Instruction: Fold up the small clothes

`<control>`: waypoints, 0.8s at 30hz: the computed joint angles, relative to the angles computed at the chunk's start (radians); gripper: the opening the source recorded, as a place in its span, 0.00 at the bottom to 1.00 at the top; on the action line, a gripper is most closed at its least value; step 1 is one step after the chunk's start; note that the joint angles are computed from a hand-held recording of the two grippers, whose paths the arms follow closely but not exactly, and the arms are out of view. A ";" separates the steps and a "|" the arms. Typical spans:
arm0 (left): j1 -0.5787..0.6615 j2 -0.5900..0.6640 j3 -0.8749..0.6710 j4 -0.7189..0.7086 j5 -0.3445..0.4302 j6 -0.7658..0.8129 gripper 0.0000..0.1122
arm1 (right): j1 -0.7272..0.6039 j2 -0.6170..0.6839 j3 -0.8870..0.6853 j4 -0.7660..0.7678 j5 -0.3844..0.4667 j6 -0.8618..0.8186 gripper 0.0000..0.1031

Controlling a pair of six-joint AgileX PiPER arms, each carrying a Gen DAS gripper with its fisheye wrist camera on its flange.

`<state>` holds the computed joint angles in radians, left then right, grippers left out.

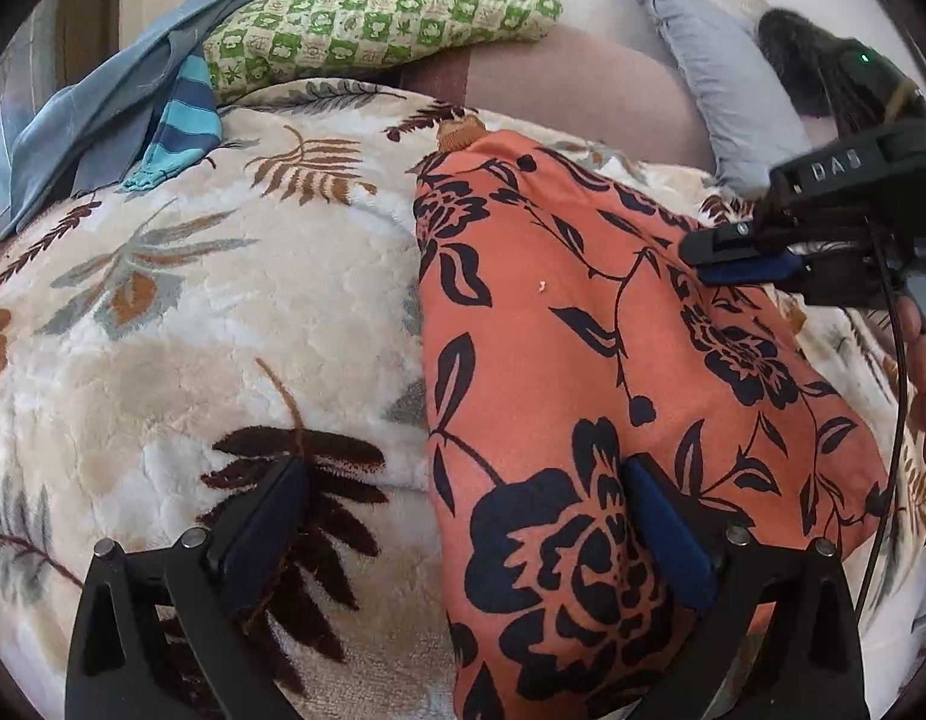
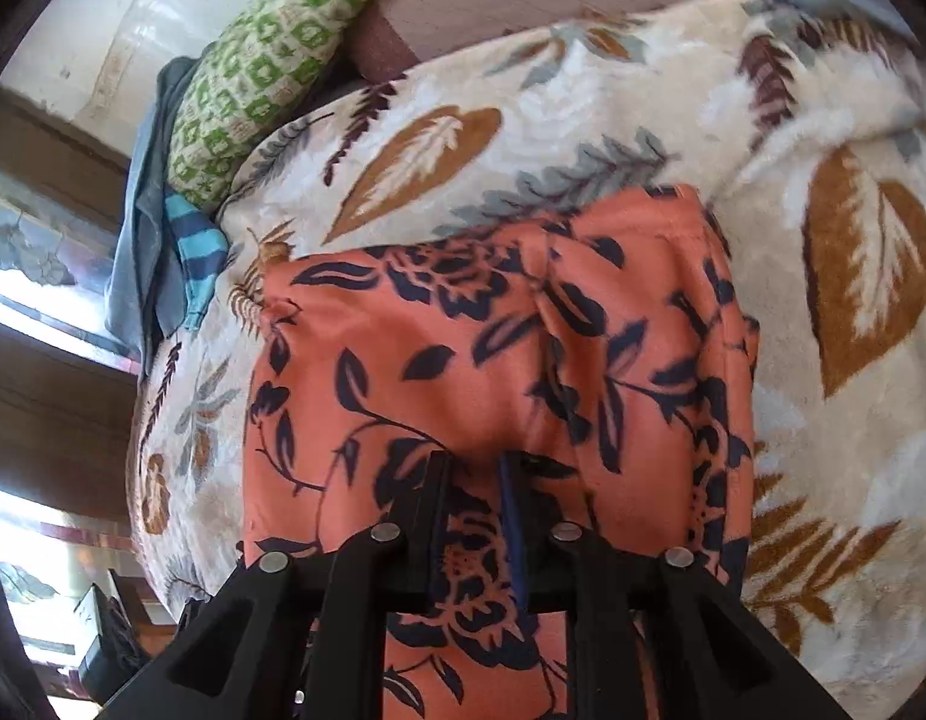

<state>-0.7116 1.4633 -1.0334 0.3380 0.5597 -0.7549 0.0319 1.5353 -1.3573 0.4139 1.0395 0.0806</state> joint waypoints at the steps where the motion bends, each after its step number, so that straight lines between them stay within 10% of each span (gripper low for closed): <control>1: -0.009 0.003 -0.013 0.018 0.013 -0.012 0.92 | 0.031 0.010 -0.040 -0.022 0.000 0.004 0.19; 14: 0.035 0.005 0.010 -0.065 -0.061 0.070 0.92 | 0.127 0.426 -0.456 0.022 0.122 0.010 0.17; 24: 0.021 0.004 0.027 0.001 -0.086 0.001 0.92 | -0.084 0.140 -0.151 0.157 -0.060 -0.103 0.17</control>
<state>-0.6907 1.4675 -1.0061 0.3395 0.4738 -0.7542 -0.0522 1.6755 -1.5085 0.5707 0.9797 -0.0224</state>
